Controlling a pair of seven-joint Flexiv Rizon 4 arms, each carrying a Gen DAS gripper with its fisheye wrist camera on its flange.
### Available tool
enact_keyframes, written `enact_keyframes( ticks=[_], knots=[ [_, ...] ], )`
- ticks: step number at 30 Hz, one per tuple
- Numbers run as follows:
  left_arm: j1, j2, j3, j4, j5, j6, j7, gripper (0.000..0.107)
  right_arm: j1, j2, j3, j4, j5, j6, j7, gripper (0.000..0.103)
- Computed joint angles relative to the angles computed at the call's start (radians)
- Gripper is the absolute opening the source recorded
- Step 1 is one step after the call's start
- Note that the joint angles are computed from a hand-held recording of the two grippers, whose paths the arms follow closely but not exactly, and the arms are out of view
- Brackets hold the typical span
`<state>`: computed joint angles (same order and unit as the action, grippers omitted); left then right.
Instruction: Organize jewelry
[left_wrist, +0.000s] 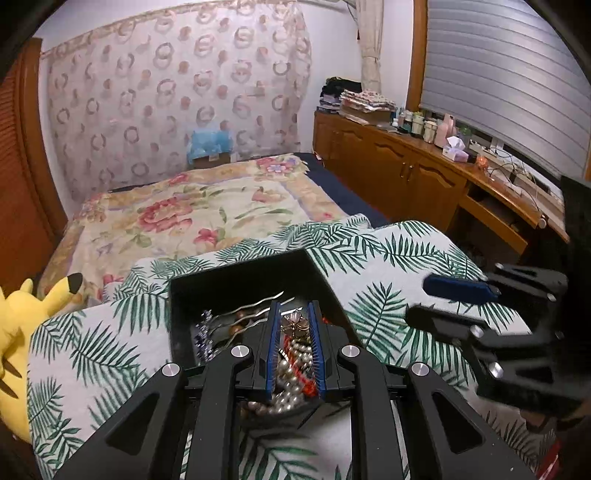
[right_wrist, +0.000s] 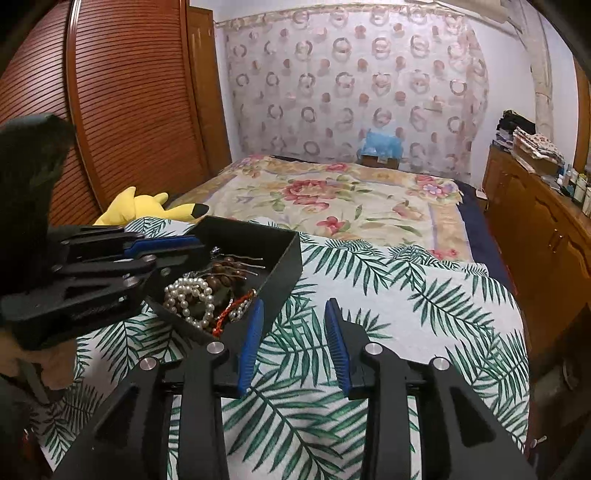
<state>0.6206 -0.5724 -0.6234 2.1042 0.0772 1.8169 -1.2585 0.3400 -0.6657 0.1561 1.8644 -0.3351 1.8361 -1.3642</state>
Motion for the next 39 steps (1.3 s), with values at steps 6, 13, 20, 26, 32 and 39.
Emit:
enact_keyframes(
  ticks=[6,13,20,26,32,39],
  knots=[
    [-0.090,0.005,0.091,-0.025,-0.034,0.000,-0.015,0.038,0.061,0.016,-0.071,0.038,0.055,0.052,-0.007,0.058],
    [-0.082,0.020,0.114,0.005,-0.023,0.039,-0.054,0.080,0.076,0.014,-0.082,0.057,0.084,0.080,-0.011,0.058],
    [-0.131,0.061,0.214,0.048,0.004,0.084,-0.106,0.095,0.152,0.020,-0.149,0.081,0.163,0.104,-0.018,0.080],
    [-0.085,0.092,0.211,0.110,0.064,0.113,-0.165,0.095,0.194,0.037,-0.166,0.113,0.230,0.155,-0.030,0.100],
    [-0.042,0.141,0.208,0.179,0.139,0.155,-0.228,0.095,0.293,0.073,-0.237,0.150,0.354,0.175,-0.038,0.100],
    [0.023,0.206,0.185,0.247,0.238,0.195,-0.322,0.095,0.415,0.126,-0.308,0.206,0.510,0.228,-0.100,0.100]
  ],
)
